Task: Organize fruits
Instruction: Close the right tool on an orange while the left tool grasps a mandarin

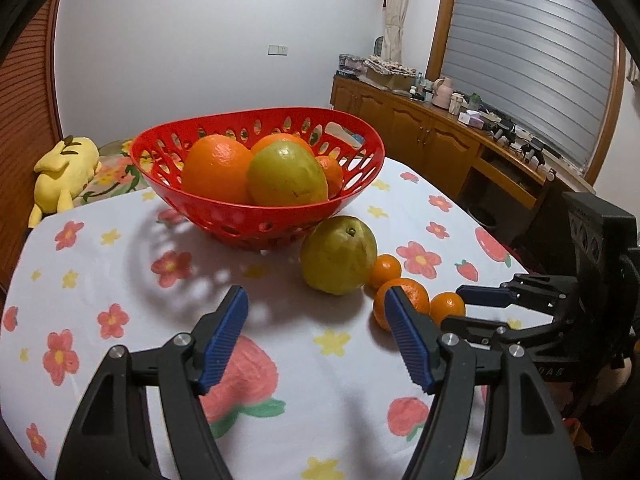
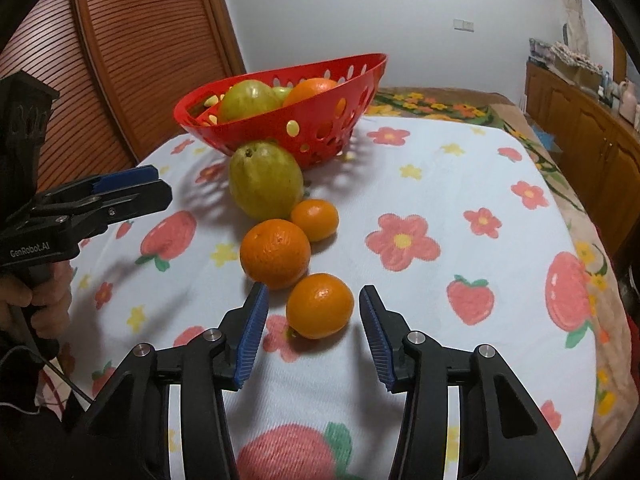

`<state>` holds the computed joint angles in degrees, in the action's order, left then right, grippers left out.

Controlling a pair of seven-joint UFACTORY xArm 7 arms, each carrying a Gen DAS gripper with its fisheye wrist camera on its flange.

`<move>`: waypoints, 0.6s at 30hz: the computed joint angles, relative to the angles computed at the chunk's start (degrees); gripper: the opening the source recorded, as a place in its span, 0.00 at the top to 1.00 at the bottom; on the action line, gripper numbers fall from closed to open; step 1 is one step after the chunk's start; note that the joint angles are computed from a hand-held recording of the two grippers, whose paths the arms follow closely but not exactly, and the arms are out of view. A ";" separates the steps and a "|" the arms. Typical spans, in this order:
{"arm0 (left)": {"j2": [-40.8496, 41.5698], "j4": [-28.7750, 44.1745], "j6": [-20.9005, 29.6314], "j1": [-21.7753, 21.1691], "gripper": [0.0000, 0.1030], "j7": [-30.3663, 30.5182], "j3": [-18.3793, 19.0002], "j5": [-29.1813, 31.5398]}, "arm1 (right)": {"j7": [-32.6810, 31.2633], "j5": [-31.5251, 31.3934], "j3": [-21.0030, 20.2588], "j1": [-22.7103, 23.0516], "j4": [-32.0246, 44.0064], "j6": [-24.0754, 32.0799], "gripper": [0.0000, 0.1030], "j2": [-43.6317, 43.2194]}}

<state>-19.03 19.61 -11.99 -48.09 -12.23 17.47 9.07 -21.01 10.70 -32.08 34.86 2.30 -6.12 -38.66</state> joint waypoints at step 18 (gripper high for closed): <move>4.01 4.25 0.14 -23.65 0.43 -3.65 20.41 5.98 | -2.54 -0.82 0.23 -5.32 -2.36 1.52 0.66 -3.71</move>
<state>-15.02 23.86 -11.85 -71.73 -15.88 37.89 15.05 -23.55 9.88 -31.85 29.54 -0.07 -4.60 -42.37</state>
